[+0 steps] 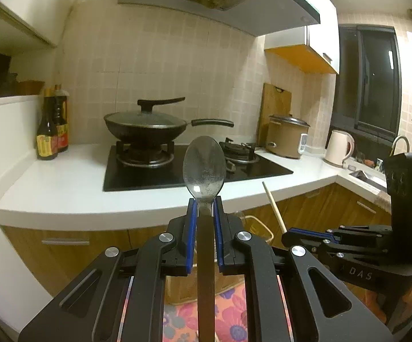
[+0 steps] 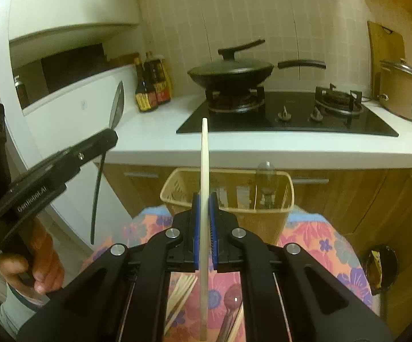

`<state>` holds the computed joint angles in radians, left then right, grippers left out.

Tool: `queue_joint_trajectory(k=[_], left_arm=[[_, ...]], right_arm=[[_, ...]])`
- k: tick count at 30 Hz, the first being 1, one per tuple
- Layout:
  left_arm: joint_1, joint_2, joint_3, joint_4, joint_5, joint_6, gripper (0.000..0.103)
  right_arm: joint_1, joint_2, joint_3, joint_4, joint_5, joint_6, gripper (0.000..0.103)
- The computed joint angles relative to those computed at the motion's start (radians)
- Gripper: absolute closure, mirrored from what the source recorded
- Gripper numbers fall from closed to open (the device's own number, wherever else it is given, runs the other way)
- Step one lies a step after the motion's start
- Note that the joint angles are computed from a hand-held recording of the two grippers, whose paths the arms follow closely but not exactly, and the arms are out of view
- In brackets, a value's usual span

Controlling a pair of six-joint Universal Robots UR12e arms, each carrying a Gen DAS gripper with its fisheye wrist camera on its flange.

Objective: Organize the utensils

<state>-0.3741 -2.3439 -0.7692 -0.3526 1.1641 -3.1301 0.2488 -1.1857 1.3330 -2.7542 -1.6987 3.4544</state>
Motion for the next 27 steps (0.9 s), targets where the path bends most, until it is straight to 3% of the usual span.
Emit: queue_joint_trajectory(k=[18,27], left_arm=[[0.003,-0.043,0.062,0.031,0.004,-0.047,0.093],[0.008,-0.112,0.176,0.039,0.0,-0.094,0.093]], right_arm=[[-0.008,0.018,-0.019,-0.056,0.001,0.007,0.099],[-0.022,0.039,-0.044,-0.138,0.002,-0.013,0.099]])
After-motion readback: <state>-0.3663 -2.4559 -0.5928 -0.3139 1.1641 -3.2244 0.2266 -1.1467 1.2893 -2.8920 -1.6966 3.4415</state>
